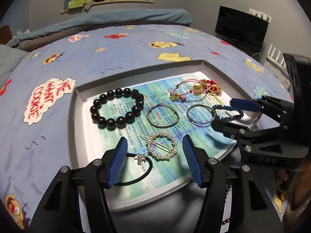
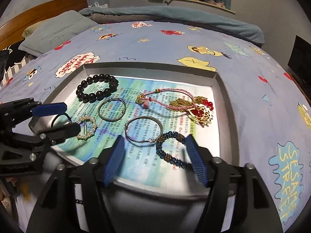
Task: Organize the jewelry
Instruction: 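Move both open tools back to the remaining jewelry beside the tray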
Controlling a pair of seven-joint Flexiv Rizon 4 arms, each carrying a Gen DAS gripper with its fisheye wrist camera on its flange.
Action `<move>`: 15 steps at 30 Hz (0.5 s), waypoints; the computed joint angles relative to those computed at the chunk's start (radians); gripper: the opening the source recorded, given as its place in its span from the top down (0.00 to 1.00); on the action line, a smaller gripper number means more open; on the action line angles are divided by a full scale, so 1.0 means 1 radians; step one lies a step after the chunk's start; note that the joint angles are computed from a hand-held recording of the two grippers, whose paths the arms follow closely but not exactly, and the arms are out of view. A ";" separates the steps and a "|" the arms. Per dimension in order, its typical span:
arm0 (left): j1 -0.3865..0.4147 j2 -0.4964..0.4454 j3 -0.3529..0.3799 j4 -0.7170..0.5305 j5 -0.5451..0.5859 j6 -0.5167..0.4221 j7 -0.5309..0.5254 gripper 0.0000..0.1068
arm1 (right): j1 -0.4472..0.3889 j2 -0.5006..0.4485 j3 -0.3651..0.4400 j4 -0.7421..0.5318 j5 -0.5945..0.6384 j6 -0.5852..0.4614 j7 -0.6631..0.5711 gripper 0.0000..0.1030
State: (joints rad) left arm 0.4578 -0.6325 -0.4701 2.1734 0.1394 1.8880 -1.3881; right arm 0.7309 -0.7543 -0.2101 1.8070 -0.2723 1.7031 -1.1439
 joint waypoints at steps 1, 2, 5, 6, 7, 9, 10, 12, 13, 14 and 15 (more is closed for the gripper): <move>-0.006 0.007 0.007 0.005 -0.004 0.007 -0.005 0.37 | 0.014 0.004 -0.015 0.009 0.006 0.008 0.004 0.29; -0.011 0.016 0.016 0.012 -0.005 0.019 -0.012 0.36 | 0.025 0.009 -0.028 0.019 0.013 0.016 0.008 0.28; -0.019 0.045 0.035 0.032 -0.002 0.033 -0.033 0.35 | 0.044 0.022 -0.047 0.039 0.039 0.034 0.015 0.26; -0.022 0.053 0.041 0.037 0.000 0.035 -0.040 0.34 | 0.048 0.025 -0.050 0.042 0.046 0.038 0.017 0.25; -0.026 0.064 0.050 0.045 0.000 0.039 -0.047 0.33 | 0.055 0.029 -0.056 0.048 0.056 0.044 0.020 0.24; -0.024 0.084 0.060 0.059 0.008 0.049 -0.062 0.32 | 0.068 0.037 -0.066 0.057 0.075 0.056 0.023 0.23; -0.026 0.095 0.067 0.067 0.011 0.054 -0.070 0.30 | 0.074 0.042 -0.070 0.063 0.084 0.063 0.023 0.22; -0.027 0.113 0.081 0.083 0.020 0.074 -0.087 0.26 | 0.099 0.049 -0.092 0.076 0.107 0.081 0.022 0.20; -0.027 0.119 0.087 0.088 0.027 0.081 -0.096 0.26 | 0.112 0.053 -0.102 0.083 0.118 0.085 0.019 0.19; -0.024 0.124 0.089 0.093 0.035 0.084 -0.106 0.25 | 0.122 0.057 -0.108 0.087 0.127 0.087 0.016 0.19; -0.020 0.130 0.090 0.098 0.041 0.082 -0.115 0.25 | 0.135 0.062 -0.117 0.095 0.139 0.095 0.014 0.17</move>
